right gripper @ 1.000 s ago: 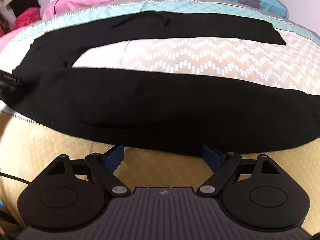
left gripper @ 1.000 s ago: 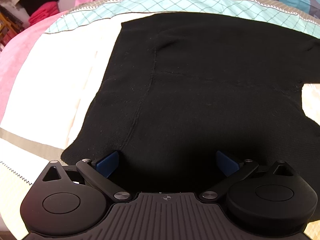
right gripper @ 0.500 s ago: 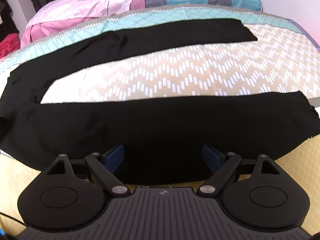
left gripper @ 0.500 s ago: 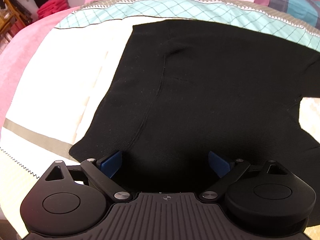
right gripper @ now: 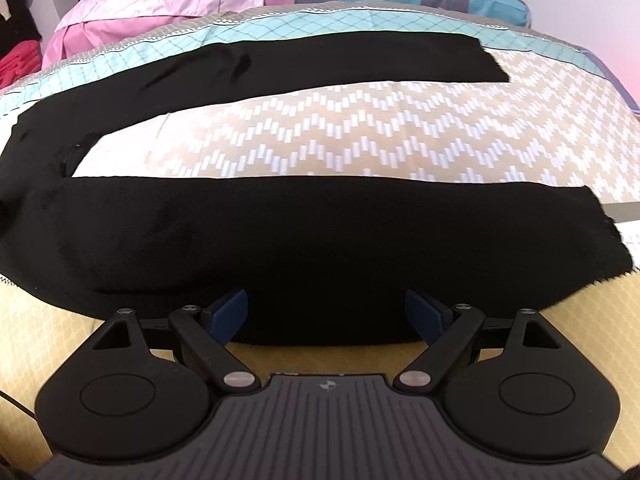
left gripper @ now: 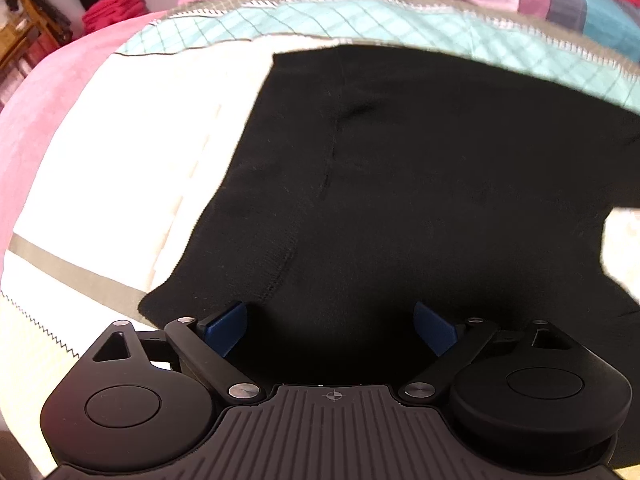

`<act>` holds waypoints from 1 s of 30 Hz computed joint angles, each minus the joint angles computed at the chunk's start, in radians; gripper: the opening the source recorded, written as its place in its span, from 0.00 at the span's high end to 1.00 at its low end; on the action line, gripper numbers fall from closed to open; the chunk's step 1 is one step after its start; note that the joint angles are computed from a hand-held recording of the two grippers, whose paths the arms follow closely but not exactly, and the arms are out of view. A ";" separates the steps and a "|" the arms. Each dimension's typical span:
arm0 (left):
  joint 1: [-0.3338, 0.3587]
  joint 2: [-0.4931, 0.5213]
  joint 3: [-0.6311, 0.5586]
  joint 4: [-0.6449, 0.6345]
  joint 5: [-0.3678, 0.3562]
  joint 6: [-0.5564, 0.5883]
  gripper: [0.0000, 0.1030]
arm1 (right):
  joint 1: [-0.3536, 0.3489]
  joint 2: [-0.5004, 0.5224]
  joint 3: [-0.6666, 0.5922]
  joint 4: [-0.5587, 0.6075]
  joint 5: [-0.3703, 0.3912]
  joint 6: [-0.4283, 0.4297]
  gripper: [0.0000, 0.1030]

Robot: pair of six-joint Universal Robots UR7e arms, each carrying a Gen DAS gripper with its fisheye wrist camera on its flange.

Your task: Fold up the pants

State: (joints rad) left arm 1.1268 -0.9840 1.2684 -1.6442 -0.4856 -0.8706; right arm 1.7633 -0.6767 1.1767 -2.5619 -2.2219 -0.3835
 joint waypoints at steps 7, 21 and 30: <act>-0.048 -0.170 0.175 -0.142 -0.078 -0.016 0.00 | -0.037 -0.114 0.081 -0.020 0.060 0.238 0.34; 0.019 -0.231 0.296 -0.455 -0.313 -0.066 0.00 | -0.149 -0.160 0.123 -0.139 0.271 0.657 0.34; 0.057 -0.280 0.401 -0.783 -0.389 -0.071 0.00 | -0.191 -0.185 0.170 -0.189 0.416 0.762 0.54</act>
State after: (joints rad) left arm 1.1843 -1.2636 1.6697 -2.4277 -0.8746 -0.9417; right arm 1.5721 -0.8613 1.3463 -2.7510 -1.8060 0.3784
